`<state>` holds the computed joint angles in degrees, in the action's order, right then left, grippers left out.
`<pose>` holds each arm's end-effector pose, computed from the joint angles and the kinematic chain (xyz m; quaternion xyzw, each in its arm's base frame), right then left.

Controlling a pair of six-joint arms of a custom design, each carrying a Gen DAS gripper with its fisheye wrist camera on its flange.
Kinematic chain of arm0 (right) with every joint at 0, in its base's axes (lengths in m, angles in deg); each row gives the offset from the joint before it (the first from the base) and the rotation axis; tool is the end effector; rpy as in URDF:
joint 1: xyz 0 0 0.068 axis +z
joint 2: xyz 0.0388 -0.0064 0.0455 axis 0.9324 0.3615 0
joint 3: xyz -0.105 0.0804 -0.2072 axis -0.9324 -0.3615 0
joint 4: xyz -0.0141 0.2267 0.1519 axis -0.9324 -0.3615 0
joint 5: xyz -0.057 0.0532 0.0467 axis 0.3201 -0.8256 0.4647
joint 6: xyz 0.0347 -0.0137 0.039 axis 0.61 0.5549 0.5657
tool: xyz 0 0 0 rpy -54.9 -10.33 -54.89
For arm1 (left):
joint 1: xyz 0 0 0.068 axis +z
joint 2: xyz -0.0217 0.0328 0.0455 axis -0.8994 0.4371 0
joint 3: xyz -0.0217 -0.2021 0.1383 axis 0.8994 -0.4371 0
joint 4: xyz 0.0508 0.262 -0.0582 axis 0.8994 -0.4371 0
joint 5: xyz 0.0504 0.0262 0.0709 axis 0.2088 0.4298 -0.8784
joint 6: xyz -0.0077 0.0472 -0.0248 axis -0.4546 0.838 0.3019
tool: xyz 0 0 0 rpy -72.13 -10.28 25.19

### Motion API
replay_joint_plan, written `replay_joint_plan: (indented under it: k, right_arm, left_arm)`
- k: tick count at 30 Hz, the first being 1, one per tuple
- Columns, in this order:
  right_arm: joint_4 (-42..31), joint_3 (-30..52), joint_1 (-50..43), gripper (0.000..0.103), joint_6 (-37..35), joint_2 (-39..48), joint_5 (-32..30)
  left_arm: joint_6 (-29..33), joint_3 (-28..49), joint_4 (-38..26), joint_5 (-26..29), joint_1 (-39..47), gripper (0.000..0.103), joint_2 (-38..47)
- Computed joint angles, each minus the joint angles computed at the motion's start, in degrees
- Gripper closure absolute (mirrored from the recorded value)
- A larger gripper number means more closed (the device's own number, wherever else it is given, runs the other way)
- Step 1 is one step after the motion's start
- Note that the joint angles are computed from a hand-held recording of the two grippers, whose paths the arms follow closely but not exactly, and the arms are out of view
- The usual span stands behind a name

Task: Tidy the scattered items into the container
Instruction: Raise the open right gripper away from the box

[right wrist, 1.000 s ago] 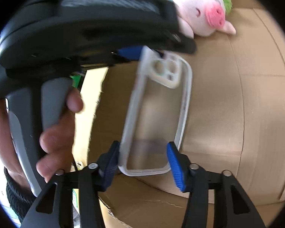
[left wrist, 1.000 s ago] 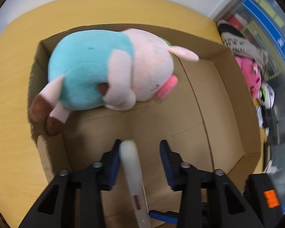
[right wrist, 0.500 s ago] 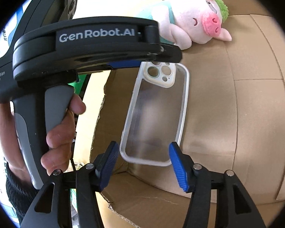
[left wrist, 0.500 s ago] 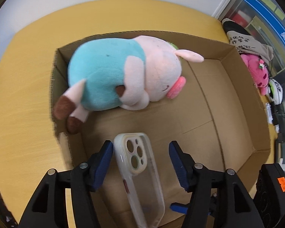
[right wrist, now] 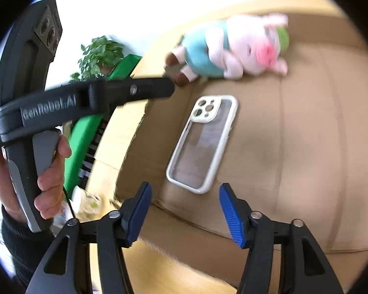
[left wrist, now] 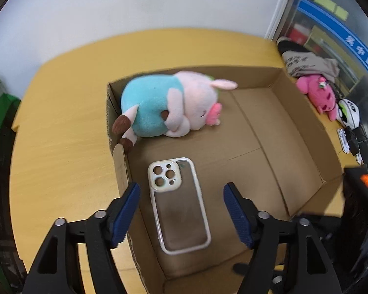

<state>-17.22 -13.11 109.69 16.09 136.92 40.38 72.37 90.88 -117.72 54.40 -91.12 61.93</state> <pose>0.2191 0.1977 0.2354 -0.0547 0.9337 0.2810 0.2148 0.3198 -0.1658 0.3263 0.1880 0.9475 -0.1011 0.2380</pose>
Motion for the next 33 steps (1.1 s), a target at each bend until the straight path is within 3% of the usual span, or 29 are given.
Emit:
replay_joint_plan:
  k: [2,3,7,10,14,17,23,28,33]
  right_arm:
    - [-5.9,1.6,-4.7,0.023,-7.4,-3.4,1.9]
    - [-6.3,3.2,-6.7,0.021,-10.1,-2.8,3.0]
    - [-11.9,-3.8,2.1,0.021,-9.5,-17.5,18.4]
    - [-11.0,-6.7,9.9,0.022,-7.1,-19.4,29.2]
    - [-13.1,-9.7,14.7,0.022,-5.3,-24.8,36.1]
    - [-18.6,-11.0,18.5,0.022,-2.5,-30.8,40.1]
    - [-25.9,-16.0,21.8,0.022,1.8,-41.7,42.7]
    - [-29.1,-20.6,21.8,0.022,4.0,-49.6,40.2]
    - [-34.2,-24.6,24.7,0.022,10.8,-56.0,39.6]
  left_arm:
    - [-2.5,-7.4,4.3,-3.0,-2.4,0.013,-7.1]
    - [-3.9,-10.9,6.4,-5.0,-3.5,0.01,-10.6]
    - [-11.0,-24.5,16.0,-15.3,-12.1,0.001,-22.5]
    - [-15.4,-30.3,19.4,-22.2,-18.4,0.001,-26.5]
    - [-20.6,-35.7,22.1,-27.2,-24.2,0.001,-30.0]
    - [-23.2,-39.2,23.5,-30.9,-28.1,0.001,-32.6]
    - [-31.1,-46.1,26.0,-33.2,-34.4,0.001,-36.7]
    - [-37.1,-48.9,24.7,-35.3,-41.2,0.001,-37.2]
    - [-42.3,-51.3,24.0,-34.2,-46.9,0.001,-37.7]
